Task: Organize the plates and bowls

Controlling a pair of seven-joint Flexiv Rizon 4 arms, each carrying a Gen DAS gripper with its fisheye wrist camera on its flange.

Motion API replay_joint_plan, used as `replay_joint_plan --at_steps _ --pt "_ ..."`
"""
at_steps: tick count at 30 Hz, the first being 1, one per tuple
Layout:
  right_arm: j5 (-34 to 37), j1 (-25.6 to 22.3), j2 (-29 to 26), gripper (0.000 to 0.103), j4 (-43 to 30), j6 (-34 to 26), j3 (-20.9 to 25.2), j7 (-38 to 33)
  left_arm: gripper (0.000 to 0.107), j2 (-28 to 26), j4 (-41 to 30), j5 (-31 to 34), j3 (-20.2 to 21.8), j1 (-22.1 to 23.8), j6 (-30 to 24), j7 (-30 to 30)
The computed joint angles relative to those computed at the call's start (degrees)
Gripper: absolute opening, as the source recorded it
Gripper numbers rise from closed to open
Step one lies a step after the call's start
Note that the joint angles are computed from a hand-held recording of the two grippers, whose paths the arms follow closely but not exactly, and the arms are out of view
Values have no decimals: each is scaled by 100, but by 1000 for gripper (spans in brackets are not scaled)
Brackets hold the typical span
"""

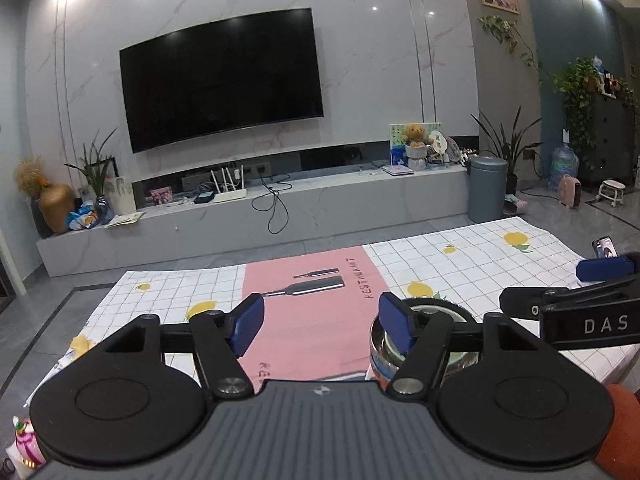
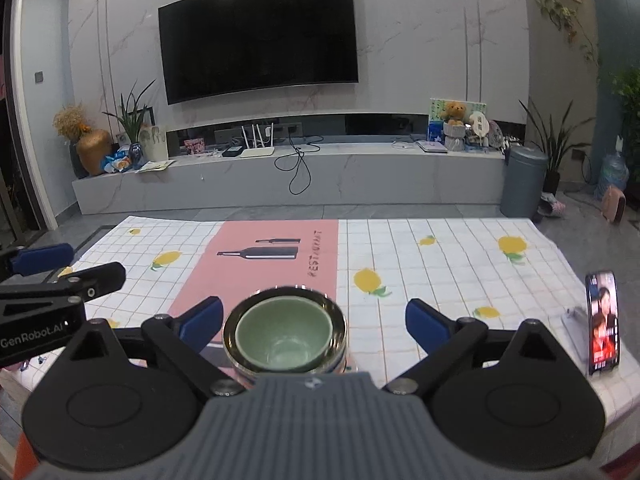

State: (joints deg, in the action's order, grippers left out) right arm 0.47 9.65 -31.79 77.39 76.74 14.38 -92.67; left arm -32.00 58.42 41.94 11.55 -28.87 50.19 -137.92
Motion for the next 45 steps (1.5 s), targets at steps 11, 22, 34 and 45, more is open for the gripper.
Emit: replay_joint_plan --at_steps 11,22,34,45 --pt "-132 206 296 96 1189 855 -265 322 87 -5 546 -275 -151 94 10 -397" --pt "-981 402 134 96 1457 704 -595 1032 87 -48 811 -691 -248 161 -300 -197" --pt "-1101 316 98 96 1505 573 -472 1086 87 -51 833 -847 -289 147 -517 -85" --pt "-1108 320 84 96 1488 569 -466 1064 87 -52 813 -871 -306 178 -505 -40"
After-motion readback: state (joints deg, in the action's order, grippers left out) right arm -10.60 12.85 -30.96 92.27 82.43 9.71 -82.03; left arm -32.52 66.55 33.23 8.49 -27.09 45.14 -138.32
